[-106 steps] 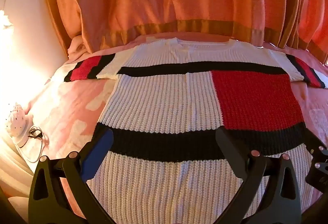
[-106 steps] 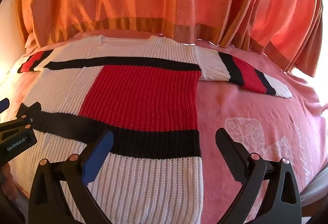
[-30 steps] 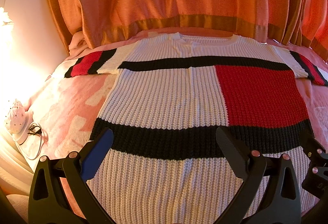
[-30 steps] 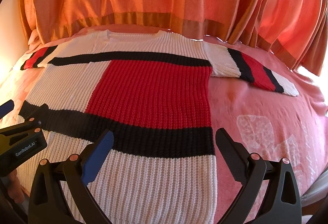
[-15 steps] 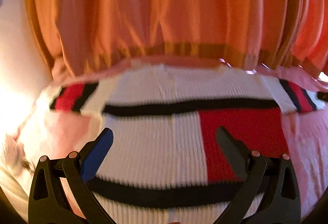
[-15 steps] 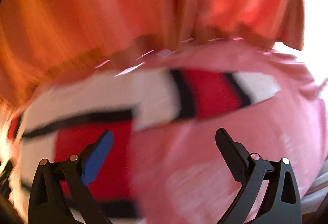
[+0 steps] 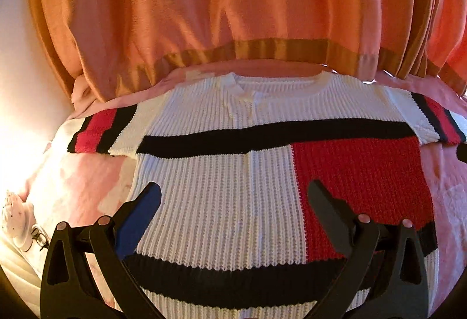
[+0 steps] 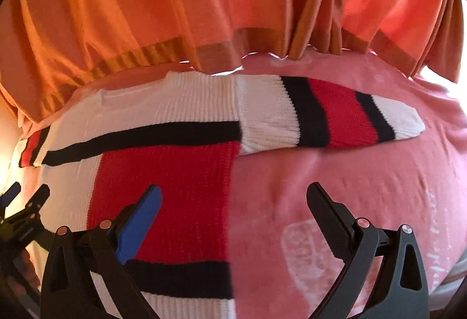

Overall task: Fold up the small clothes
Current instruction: 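Move the right tool to the sleeve cuff and close on it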

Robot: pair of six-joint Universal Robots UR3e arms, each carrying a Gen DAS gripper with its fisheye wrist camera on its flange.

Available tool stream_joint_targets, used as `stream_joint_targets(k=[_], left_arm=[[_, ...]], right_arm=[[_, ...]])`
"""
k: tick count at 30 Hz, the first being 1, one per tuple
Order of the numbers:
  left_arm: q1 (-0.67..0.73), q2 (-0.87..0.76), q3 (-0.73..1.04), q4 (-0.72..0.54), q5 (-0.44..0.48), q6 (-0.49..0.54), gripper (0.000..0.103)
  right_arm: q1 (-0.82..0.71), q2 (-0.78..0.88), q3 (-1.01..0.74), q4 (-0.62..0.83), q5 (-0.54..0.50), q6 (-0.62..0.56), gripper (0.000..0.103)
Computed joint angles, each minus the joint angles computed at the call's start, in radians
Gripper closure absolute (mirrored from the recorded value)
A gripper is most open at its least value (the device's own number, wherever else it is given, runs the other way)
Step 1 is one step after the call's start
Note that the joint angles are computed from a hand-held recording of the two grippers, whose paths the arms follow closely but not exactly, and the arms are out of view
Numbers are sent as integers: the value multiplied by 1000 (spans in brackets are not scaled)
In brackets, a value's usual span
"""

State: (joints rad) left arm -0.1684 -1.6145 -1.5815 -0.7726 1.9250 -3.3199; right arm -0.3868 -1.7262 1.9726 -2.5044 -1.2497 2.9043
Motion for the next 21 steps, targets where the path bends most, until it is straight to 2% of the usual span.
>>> stream_joint_targets(k=[3, 8, 12, 15, 19, 20, 21], left_arm=[[-4, -5, 7, -2, 2, -15, 5], [-12, -51, 35, 2, 19, -10, 5], [-13, -106, 74, -3, 5, 0, 5], [-14, -154, 114, -16, -6, 5, 5], [-9, -196, 149, -26, -19, 9, 5], [-8, -204, 153, -25, -19, 15, 5], [-4, -207, 151, -21, -20, 22, 5]], right_arm=[[-62, 94, -97, -35, -35, 51, 5], [-242, 408, -420, -12, -109, 180, 5], [-346, 623, -627, 15, -103, 287, 5], [-363, 765, -763, 43, -109, 323, 12], [-366, 927, -951, 125, -93, 363, 38], [-356, 932, -935, 55, -115, 367, 53], [-350, 943, -951, 51, -107, 353, 69]])
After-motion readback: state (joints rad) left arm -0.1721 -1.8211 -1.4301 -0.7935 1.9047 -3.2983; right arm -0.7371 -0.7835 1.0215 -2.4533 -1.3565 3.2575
